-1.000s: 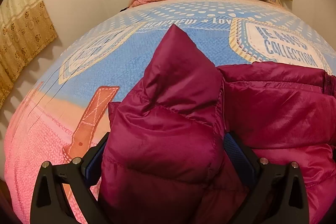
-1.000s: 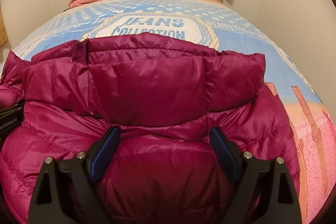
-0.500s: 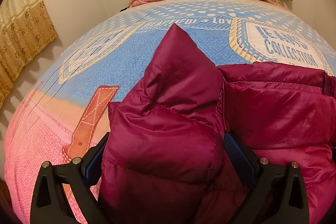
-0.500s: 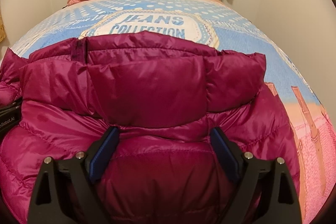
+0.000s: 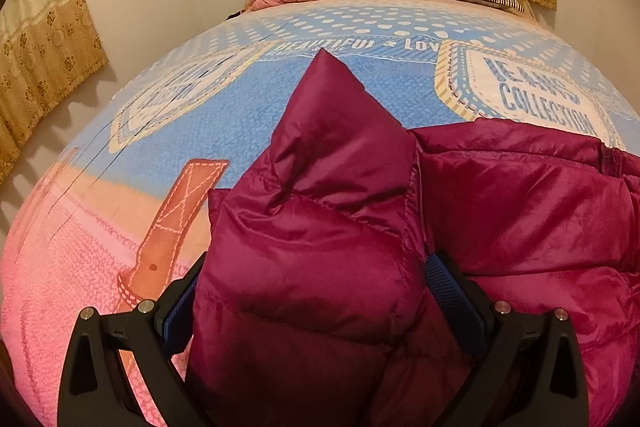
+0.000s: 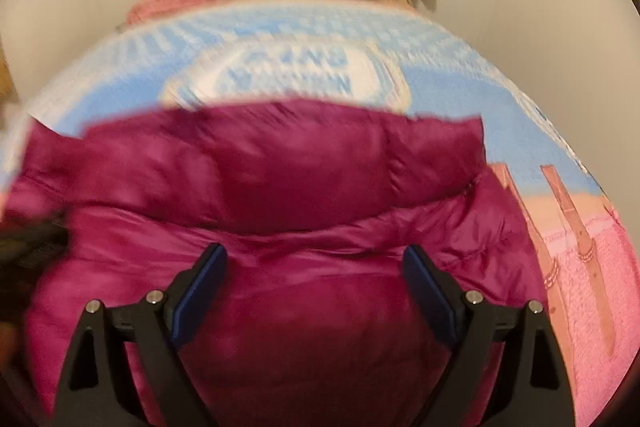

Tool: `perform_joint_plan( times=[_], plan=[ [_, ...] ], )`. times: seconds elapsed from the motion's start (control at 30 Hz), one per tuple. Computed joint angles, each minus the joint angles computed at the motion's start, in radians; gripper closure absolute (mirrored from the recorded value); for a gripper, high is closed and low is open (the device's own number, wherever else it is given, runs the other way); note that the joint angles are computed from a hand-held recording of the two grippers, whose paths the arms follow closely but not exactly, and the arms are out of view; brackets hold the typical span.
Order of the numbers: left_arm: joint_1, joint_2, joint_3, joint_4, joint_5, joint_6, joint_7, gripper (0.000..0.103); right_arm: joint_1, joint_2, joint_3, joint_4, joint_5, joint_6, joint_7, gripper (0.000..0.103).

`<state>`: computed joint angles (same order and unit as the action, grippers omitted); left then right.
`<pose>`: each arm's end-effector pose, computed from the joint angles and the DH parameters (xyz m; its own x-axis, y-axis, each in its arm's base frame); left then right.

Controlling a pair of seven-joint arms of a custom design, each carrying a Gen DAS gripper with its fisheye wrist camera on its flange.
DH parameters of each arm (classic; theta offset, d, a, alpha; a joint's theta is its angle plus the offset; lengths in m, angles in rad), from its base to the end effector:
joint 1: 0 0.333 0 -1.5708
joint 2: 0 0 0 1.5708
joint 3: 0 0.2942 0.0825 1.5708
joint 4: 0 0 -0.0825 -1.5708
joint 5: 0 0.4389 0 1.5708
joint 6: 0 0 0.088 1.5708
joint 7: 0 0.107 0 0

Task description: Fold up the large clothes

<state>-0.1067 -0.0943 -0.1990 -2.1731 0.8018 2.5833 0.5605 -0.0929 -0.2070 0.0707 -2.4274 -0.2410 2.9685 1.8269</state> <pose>0.5720 -0.1955 0.4350 0.1631 -0.9776 -0.1329 -0.7396 -0.0320 -0.6723 0.5561 0.0043 0.4174 -0.0653 -0.9974 0.0318 -0.7289 0.0259 -0.6841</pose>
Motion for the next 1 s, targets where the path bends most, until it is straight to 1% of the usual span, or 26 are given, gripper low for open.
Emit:
perform_joint_plan(
  times=[0.03,0.07,0.1,0.13,0.17,0.2,0.23,0.33,0.43,0.5,0.53,0.57,0.6,0.63,0.67,0.7,0.73,0.77,0.8,0.83,0.87,0.93,1.0],
  plan=[
    [-0.002,-0.005,0.002,-0.003,-0.019,0.0,0.016,0.001,0.016,-0.025,-0.001,-0.023,0.005,0.021,-0.021,0.011],
    [-0.005,-0.019,0.005,-0.014,-0.055,-0.004,0.038,0.001,0.03,-0.034,-0.001,-0.033,0.013,0.021,-0.051,0.01],
    [-0.007,-0.033,0.005,-0.025,-0.079,-0.007,0.05,0.001,0.041,-0.03,0.001,-0.033,0.026,0.006,-0.079,0.01],
    [-0.008,-0.045,0.004,-0.035,-0.095,-0.003,0.057,0.001,0.034,-0.013,0.014,-0.025,0.016,-0.012,-0.089,0.01],
    [-0.007,-0.068,0.003,-0.059,-0.1,0.014,0.057,0.001,-0.007,0.006,0.05,-0.02,-0.065,-0.01,-0.032,0.01],
    [-0.003,-0.079,-0.003,-0.071,-0.087,0.023,0.048,0.001,-0.044,0.022,0.074,-0.018,-0.142,0.009,0.028,0.007],
    [0.003,-0.088,-0.014,-0.084,-0.054,0.029,0.028,0.001,-0.046,0.033,0.069,-0.016,-0.163,0.016,0.048,0.006],
    [0.013,-0.09,-0.031,-0.091,-0.003,0.023,-0.015,0.001,-0.014,0.057,0.033,-0.001,-0.163,0.01,0.041,0.004],
    [0.001,-0.12,-0.028,-0.102,-0.053,-0.017,0.005,0.001,0.016,0.063,0.0,0.004,-0.143,0.007,0.019,0.004],
    [-0.007,-0.196,-0.022,-0.163,-0.088,0.013,0.022,0.001,0.04,0.042,-0.023,-0.013,-0.095,0.012,-0.028,0.006],
    [-0.005,-0.243,-0.024,-0.205,-0.088,0.038,0.02,0.001,0.039,0.014,-0.019,-0.031,-0.091,0.004,-0.03,0.006],
    [0.0,-0.288,-0.028,-0.244,-0.086,0.056,0.016,0.001,0.041,-0.044,-0.019,-0.076,-0.077,0.007,-0.038,0.007],
    [0.004,-0.319,-0.032,-0.27,-0.094,0.06,0.021,0.001,0.066,-0.11,-0.038,-0.13,-0.026,0.015,-0.081,0.006],
    [0.009,-0.356,-0.036,-0.301,-0.101,0.064,0.018,0.001,0.085,-0.145,-0.049,-0.16,0.012,0.017,-0.115,0.005],
    [0.018,-0.402,-0.042,-0.345,-0.101,0.078,0.002,0.001,0.113,-0.194,-0.074,-0.203,0.055,0.012,-0.157,0.005],
    [0.026,-0.424,-0.047,-0.366,-0.109,0.08,-0.002,0.001,0.106,-0.225,-0.064,-0.236,0.066,0.013,-0.166,0.004],
    [0.028,-0.448,-0.051,-0.388,-0.125,0.066,-0.004,0.001,0.078,-0.245,-0.028,-0.263,0.061,0.017,-0.153,0.004],
    [0.028,-0.47,-0.05,-0.41,-0.147,0.057,-0.009,0.001,0.037,-0.257,0.017,-0.297,0.045,0.042,-0.136,0.004],
    [0.029,-0.494,-0.045,-0.438,-0.165,0.064,-0.016,0.001,-0.007,-0.244,0.064,-0.311,0.035,0.101,-0.113,0.004],
    [0.028,-0.515,-0.041,-0.46,-0.186,0.069,-0.019,0.001,-0.065,-0.233,0.126,-0.319,0.02,0.135,-0.091,0.003],
    [0.02,-0.531,-0.03,-0.479,-0.216,0.066,-0.011,0.001,-0.103,-0.226,0.168,-0.318,0.018,0.144,-0.081,0.003],
    [-0.016,-0.564,0.014,-0.515,-0.297,0.064,0.041,0.001,-0.12,-0.219,0.196,-0.301,0.035,0.117,-0.092,0.002],
    [-0.022,-0.605,0.021,-0.549,-0.344,0.072,0.059,0.001,-0.109,-0.211,0.185,-0.293,0.052,0.107,-0.109,0.002]
  ],
)
